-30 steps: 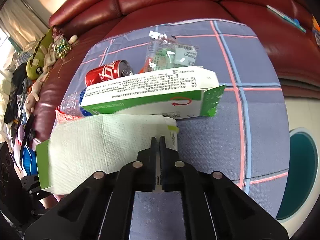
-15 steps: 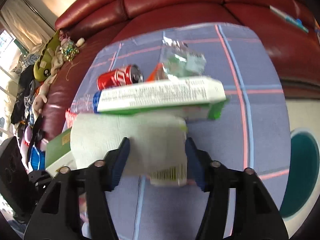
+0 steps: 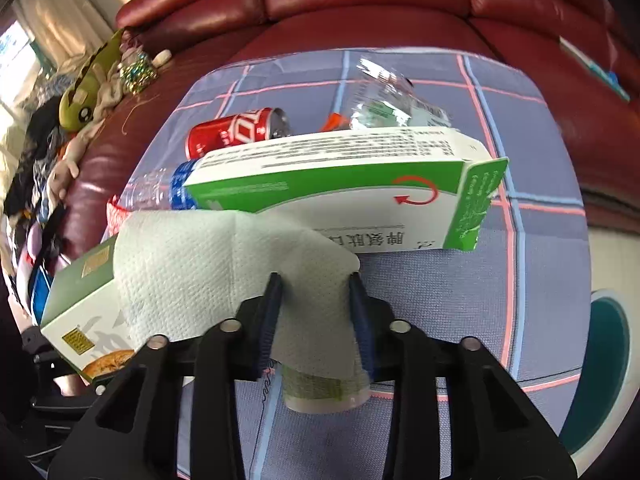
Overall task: Collect trash
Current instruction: 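Carry the green tissue box and tissue over the teal bin with both tools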
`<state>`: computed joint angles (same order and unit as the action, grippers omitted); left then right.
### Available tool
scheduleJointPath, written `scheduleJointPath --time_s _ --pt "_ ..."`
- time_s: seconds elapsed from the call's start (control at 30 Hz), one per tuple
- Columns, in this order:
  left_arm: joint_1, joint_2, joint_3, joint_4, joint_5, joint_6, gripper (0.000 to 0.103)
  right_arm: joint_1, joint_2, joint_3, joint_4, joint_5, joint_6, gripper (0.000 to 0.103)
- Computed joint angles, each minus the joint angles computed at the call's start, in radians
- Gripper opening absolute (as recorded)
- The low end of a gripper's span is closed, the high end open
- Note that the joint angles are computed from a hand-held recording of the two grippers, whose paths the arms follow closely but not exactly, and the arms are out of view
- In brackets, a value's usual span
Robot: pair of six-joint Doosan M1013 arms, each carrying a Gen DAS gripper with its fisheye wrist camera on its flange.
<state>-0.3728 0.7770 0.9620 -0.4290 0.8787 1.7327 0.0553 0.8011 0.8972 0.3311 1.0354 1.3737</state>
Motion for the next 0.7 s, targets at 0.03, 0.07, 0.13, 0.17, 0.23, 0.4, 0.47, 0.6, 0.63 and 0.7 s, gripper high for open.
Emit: scheduleJointPath --time_s 0.03,0.07,0.13,0.17,0.23,0.4,0.47,0.6,0.63,0.7 --pt "0.0 0.003 -0.005 -0.001 0.008 -0.004 0.009 0.0 -0.007 0.01 0.006 -0.01 -0.011 0.015" --pt "-0.001 0.004 -0.008 0.0 0.01 -0.007 0.008 -0.002 -0.013 0.015 0.019 -0.01 -0.02 0.006" --pt "-0.005 0.002 -0.007 0.016 0.002 -0.016 0.004 -0.004 -0.019 0.019 0.032 -0.004 -0.027 0.003" --pt "-0.008 0.0 -0.007 0.025 -0.002 -0.02 0.004 -0.004 -0.025 0.027 0.034 -0.01 -0.029 0.003" --pt "-0.015 -0.011 0.001 0.052 -0.021 -0.027 0.003 -0.007 -0.045 0.052 0.042 -0.036 -0.029 0.003" --pt "-0.027 -0.039 0.015 0.094 -0.059 -0.04 0.002 -0.026 -0.109 0.128 0.066 -0.114 -0.021 0.003" --pt "-0.031 -0.05 0.023 0.111 -0.077 -0.045 0.002 -0.035 -0.14 0.164 0.082 -0.147 -0.032 0.003" --pt "-0.043 -0.066 0.02 0.144 -0.09 -0.065 0.002 -0.05 -0.202 0.235 0.095 -0.222 -0.036 0.003" --pt "-0.047 -0.071 0.018 0.145 -0.094 -0.059 0.002 -0.057 -0.22 0.257 0.102 -0.245 -0.036 0.003" --pt "-0.058 -0.08 0.01 0.165 -0.105 -0.051 0.002 -0.07 -0.25 0.293 0.1 -0.285 -0.028 0.003"
